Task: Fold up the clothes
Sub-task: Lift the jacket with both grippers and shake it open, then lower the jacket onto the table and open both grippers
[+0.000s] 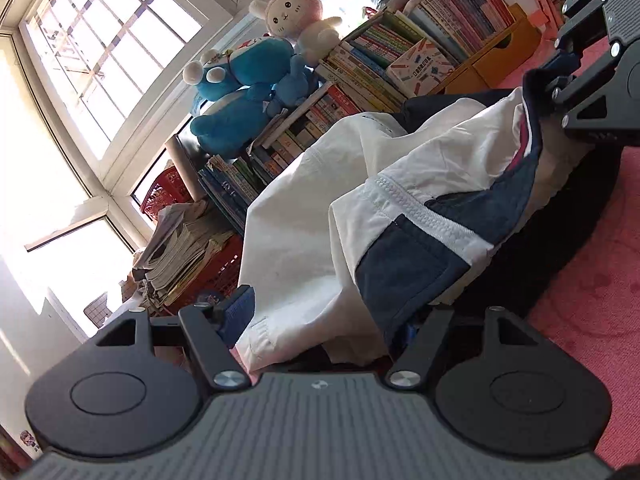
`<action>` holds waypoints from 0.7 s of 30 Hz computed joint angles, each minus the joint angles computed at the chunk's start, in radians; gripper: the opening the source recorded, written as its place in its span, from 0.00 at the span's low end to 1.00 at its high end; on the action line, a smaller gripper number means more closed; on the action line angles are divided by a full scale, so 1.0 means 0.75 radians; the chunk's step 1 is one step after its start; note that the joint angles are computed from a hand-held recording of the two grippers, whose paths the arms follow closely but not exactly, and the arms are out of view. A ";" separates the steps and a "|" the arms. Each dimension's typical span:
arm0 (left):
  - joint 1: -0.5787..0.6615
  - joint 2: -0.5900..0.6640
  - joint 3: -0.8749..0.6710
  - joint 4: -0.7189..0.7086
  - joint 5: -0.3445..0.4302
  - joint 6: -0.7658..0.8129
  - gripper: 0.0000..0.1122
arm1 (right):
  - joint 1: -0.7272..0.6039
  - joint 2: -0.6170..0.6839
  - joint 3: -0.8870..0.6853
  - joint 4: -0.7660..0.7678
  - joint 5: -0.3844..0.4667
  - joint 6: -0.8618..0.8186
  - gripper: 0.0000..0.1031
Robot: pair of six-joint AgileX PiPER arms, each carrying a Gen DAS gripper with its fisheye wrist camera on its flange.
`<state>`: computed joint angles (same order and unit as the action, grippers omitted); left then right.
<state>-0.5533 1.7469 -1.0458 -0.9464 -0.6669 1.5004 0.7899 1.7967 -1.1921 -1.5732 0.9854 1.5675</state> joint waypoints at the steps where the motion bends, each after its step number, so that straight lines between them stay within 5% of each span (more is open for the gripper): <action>1: 0.026 -0.002 -0.002 0.011 0.006 -0.013 0.72 | -0.019 -0.046 0.034 -0.001 -0.018 0.049 0.16; 3: 0.067 -0.025 -0.004 0.022 0.055 -0.028 0.80 | -0.027 -0.127 0.100 -0.006 -0.034 0.088 0.16; 10: 0.048 -0.119 0.098 0.098 -0.047 -0.006 0.89 | 0.081 -0.210 0.221 0.008 0.089 0.057 0.17; 15: 0.069 -0.168 0.090 -0.139 0.154 0.147 0.92 | 0.037 -0.285 0.245 0.048 0.019 0.175 0.19; 19: 0.028 -0.114 0.108 -0.063 -0.050 0.050 0.92 | 0.009 -0.332 0.248 0.053 -0.029 0.227 0.19; 21: 0.050 -0.136 0.083 -0.090 -0.060 -0.006 0.92 | 0.005 -0.354 0.252 0.058 -0.046 0.234 0.24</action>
<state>-0.5157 1.6446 -0.9838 -1.0142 -0.7120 1.4956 0.7938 1.5311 -1.0032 -1.5297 0.9508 1.7426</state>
